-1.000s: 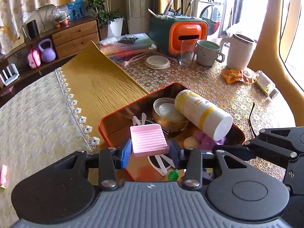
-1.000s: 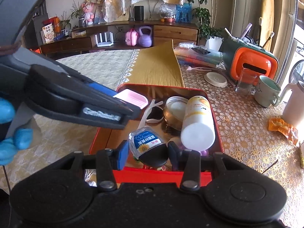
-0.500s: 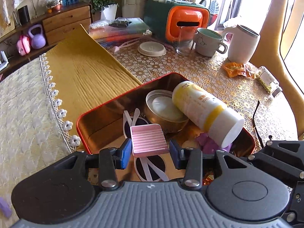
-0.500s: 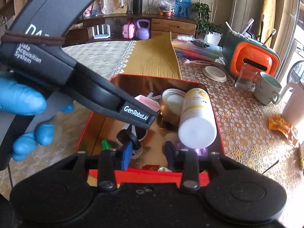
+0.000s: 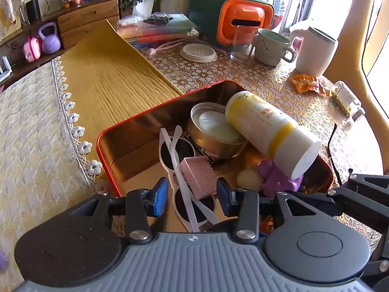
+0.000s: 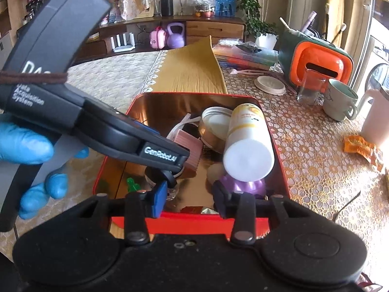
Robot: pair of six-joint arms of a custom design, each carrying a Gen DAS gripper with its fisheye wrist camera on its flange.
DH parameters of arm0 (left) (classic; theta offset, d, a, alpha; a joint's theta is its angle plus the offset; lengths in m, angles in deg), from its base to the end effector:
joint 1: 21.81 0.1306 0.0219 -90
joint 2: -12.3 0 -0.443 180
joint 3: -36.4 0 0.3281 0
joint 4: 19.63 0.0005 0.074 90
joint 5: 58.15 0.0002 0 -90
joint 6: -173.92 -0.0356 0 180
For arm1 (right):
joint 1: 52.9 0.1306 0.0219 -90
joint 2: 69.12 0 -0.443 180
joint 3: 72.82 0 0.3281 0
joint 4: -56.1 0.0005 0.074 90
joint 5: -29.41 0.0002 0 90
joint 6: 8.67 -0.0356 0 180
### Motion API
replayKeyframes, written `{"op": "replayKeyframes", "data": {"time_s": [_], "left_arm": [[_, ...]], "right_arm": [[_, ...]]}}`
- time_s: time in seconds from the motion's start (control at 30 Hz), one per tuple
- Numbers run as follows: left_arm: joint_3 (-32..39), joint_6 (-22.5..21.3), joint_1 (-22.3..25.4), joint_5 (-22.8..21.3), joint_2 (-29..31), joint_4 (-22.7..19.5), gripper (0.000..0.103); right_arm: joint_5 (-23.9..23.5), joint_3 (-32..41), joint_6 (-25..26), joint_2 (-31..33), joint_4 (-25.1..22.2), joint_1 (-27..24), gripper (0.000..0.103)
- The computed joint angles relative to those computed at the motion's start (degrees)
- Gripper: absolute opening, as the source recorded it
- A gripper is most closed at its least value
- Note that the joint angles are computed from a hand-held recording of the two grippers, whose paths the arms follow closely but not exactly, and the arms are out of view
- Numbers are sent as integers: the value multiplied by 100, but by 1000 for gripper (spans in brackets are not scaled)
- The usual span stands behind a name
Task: Organize rigid objects
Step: 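Lower and open both tools to drop the dish and tin into the box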
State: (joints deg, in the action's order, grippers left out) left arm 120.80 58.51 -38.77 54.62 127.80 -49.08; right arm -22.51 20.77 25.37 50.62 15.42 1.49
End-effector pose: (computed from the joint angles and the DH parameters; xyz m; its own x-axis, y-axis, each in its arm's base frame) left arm 0.5180 -0.1729 0.2679 -0.5588 0.5841 -0.5887 0.7648 0.6375 -0.0934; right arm 0.3537 0.4553 0.2768 -0.7129 0.1249 -0.6901 0.1644 0.9863 0.0086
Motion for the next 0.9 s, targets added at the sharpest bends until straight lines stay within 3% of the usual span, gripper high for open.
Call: {"op": "replayKeyframes", "data": {"time_s": [0.2, 0.53, 0.63, 0.7, 0.9], "left_arm": [[-149, -19, 67, 164, -196, 128, 53], [-393, -161, 294, 451, -608, 92, 53], [-464, -205, 400, 526, -744, 80, 59], [-512, -220, 488, 594, -834, 74, 61], [-615, -389, 760, 797, -1102, -60, 61]], "right_arm": [[81, -25, -157, -47, -23, 36, 43], [127, -8, -513, -182, -28, 134, 43], [159, 29, -608, -199, -77, 190, 49], [193, 74, -695, -200, -133, 232, 58], [358, 279, -779, -179, -320, 366, 60]]}}
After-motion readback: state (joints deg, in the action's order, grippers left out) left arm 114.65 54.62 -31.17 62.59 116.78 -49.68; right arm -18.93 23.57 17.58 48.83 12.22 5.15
